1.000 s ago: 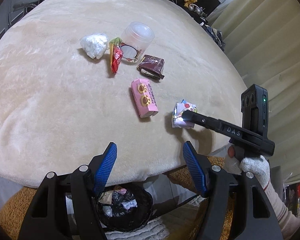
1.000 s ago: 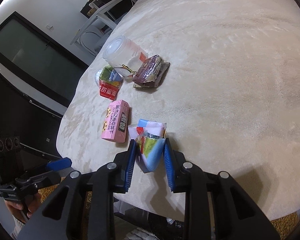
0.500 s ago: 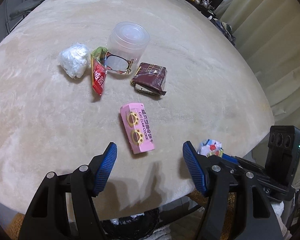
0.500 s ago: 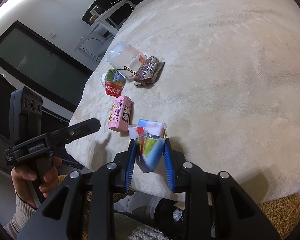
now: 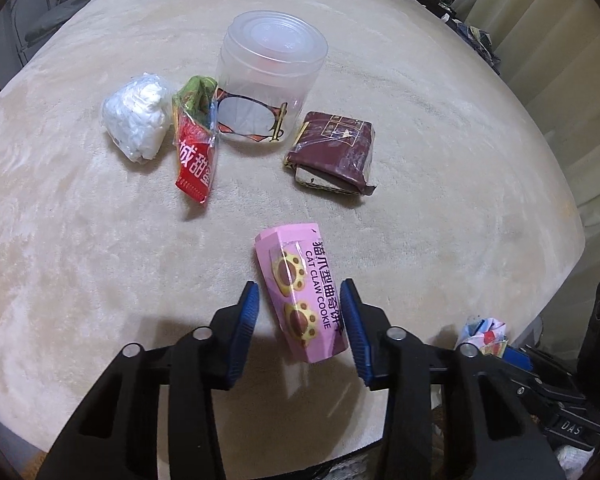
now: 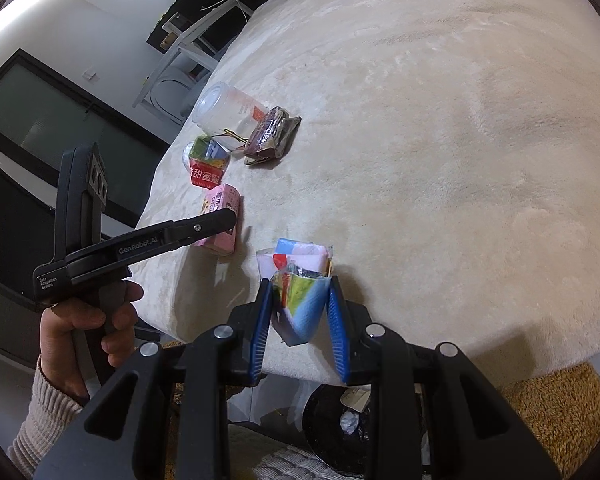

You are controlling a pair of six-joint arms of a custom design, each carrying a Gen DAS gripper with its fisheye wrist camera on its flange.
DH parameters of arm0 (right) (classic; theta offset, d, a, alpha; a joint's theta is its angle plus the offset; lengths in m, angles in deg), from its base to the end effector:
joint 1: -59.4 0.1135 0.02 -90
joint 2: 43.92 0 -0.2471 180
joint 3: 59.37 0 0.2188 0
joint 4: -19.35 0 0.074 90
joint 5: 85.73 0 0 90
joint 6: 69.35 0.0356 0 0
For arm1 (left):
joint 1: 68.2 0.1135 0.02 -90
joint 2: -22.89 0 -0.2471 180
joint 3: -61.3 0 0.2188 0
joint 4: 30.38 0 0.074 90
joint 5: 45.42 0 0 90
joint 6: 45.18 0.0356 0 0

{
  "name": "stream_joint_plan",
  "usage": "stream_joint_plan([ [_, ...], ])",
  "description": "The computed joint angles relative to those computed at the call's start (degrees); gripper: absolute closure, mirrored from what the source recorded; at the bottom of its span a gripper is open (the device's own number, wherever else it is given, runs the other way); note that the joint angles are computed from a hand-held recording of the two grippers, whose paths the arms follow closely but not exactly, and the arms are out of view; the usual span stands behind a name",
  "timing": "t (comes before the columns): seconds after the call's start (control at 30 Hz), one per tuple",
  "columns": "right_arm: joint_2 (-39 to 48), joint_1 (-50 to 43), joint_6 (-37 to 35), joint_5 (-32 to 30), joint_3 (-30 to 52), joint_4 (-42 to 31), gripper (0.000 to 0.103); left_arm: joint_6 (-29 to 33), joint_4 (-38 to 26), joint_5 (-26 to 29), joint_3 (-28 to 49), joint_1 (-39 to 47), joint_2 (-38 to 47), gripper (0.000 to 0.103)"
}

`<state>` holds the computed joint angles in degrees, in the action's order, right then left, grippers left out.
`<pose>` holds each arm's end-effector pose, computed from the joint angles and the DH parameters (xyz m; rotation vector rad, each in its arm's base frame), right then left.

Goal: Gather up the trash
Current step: 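Grasp the blue-and-white snack bag with the right tool while the left tool grasps the pink cookie box, then carry the snack bag and pink cookie box down over the black bin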

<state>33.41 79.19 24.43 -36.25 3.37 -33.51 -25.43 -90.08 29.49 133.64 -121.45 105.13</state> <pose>0.1957 0.0950 0.2061 -0.5735 2.6496 1.0870 0.1510 -0.1867 0.2191 -0.4682 2.6922 -0.2617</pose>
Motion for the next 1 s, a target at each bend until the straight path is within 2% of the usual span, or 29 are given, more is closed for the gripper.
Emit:
stream_joint_plan([
  [0.27, -0.52, 1.04, 0.86, 1.16, -0.57, 0.16, 0.074, -1.01, -1.21, -1.67, -0.08, -2.26, -1.65, 0.070],
  [0.6, -3.40, 1.97, 2.03, 0.50, -2.68, 1.27, 0.074, -5.18, -5.17, -5.29, -1.98, -8.00, -8.36, 0.071],
  [1.0, -14.40, 5.23, 5.02, 3.16, -9.73, -0.76, 0.074, -17.54, -13.70, -13.24, 0.75, -22.99, -11.48, 0.072],
])
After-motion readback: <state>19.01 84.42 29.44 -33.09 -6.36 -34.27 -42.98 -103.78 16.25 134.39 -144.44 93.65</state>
